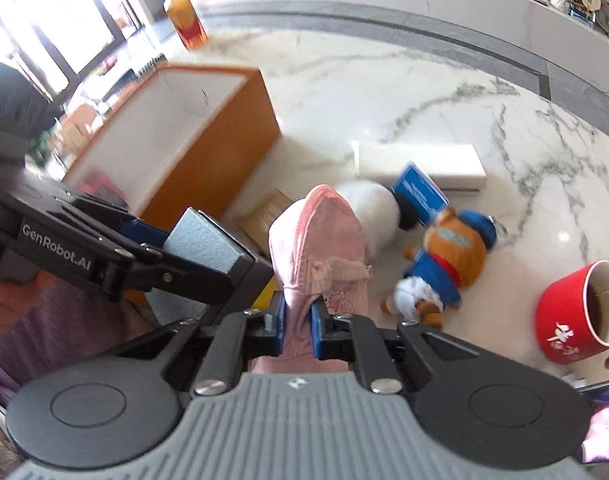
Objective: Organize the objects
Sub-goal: 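Lift and carry the pink backpack and black case over the orange box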
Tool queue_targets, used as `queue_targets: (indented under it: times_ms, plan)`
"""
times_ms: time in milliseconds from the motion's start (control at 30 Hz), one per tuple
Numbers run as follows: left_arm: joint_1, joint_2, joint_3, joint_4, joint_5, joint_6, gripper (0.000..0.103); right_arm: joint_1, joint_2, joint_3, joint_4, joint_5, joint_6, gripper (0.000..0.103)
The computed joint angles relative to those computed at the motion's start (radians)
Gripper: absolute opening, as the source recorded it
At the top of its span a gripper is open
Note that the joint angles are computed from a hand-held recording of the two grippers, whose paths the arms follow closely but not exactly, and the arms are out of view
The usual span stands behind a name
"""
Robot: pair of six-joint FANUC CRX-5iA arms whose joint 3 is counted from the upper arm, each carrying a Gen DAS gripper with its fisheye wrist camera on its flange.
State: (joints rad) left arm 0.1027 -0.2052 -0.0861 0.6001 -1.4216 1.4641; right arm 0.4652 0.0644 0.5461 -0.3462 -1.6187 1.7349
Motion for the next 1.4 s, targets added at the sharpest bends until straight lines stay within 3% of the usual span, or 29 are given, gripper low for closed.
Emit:
queue_targets:
  times_ms: [133,400,733,967,1400]
  plan:
    - [0.088,-0.030,0.035,0.007,-0.025,-0.047,0.090,0.047,-0.020,0.065,-0.033,-0.009,-0.067,0.013]
    - [0.375,-0.102,0.064,0.012,-0.111,-0.159,0.090,0.176,0.030,0.169,-0.153,0.069,-0.208,0.013]
    - [0.606,-0.102,0.003,0.057,-0.182,-0.286,0.090,0.294,0.103,0.069,-0.220,0.171,-0.472,0.013]
    - [0.614,-0.074,-0.048,0.117,-0.202,-0.346,0.090,0.313,0.106,-0.056,-0.259,0.246,-0.541,0.013]
    - [0.552,-0.019,-0.091,0.159,-0.211,-0.359,0.090,0.315,0.145,-0.089,-0.323,0.270,-0.539,0.014]
